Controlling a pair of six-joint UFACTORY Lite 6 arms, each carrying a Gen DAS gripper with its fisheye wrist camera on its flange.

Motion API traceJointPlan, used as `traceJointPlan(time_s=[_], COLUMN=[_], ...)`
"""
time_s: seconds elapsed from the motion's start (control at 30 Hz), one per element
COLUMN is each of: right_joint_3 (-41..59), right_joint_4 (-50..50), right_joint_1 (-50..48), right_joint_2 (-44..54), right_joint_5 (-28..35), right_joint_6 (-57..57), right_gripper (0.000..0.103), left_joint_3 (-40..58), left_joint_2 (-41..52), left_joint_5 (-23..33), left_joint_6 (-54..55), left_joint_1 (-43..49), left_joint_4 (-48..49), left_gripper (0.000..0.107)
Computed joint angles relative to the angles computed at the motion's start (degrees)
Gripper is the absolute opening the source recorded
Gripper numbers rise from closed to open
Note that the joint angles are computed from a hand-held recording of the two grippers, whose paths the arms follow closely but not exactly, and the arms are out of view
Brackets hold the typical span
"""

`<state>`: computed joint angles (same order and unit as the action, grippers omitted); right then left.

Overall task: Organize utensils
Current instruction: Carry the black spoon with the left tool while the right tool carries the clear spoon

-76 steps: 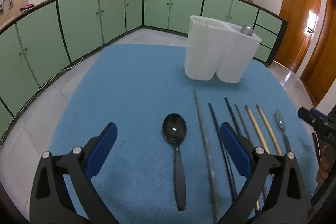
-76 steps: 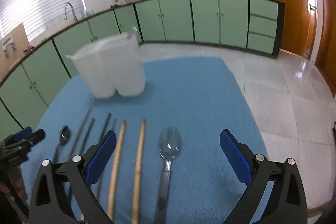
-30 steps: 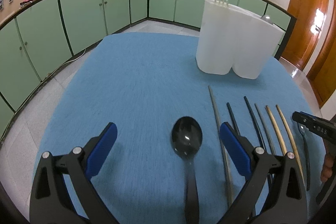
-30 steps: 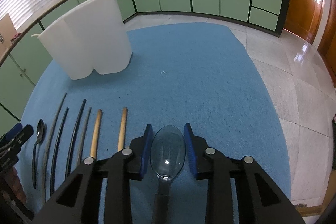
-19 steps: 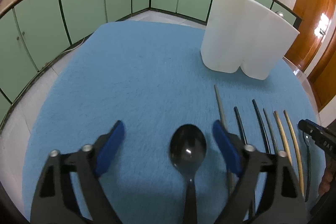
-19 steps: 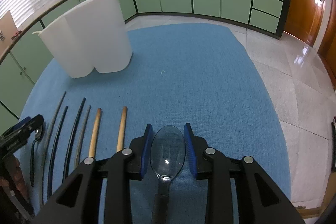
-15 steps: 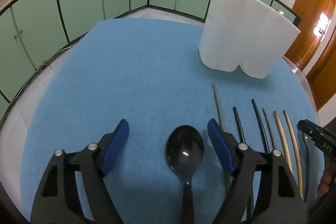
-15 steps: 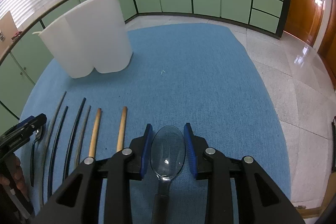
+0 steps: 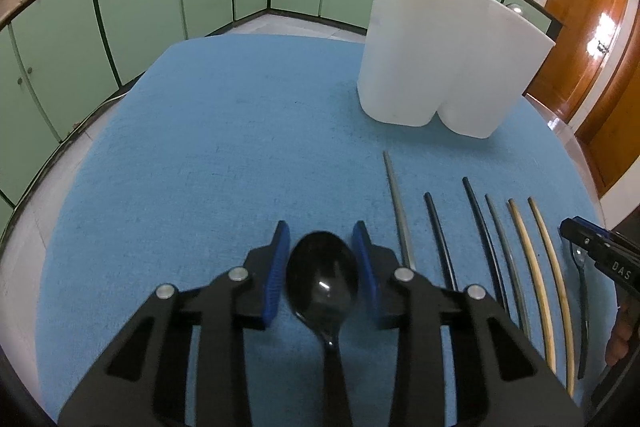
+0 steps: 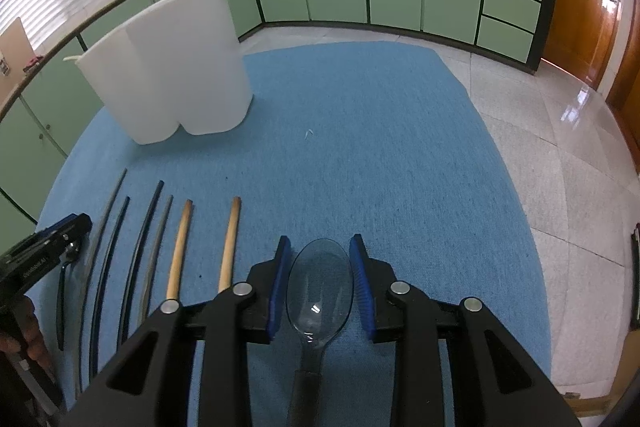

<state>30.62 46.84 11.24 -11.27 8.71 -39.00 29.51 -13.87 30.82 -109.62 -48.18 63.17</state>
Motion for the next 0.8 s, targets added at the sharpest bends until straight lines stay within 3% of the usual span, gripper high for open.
traceJointPlan(time_s=[0.27,0.63,0.8], right_joint_3=[-4.40,-6.63,-5.78], right_joint_4=[15.38,8.77,8.36], right_joint_1=[-4.85,-11.26,-12.83], right_joint_2=[-9.71,-28.55,-32.51], right_joint_5=[4.51,14.82,17.46], right_joint_6=[-16.50,-10.82,-9.81], right_gripper=[0.029,0.029,0.029], left_joint_3=[-3.04,-2.69,-0.60], left_joint_2=[-8.26,-16.34,-18.09], left_joint_5=[8.22,23.85,28.00], left_joint_6=[-3.55,-8.15,-7.64], left_joint_1=[-7.85,-20.83,-23.42], left_joint_4=[1.64,1.36,2.15], left_gripper=[0.031,0.031,0.031])
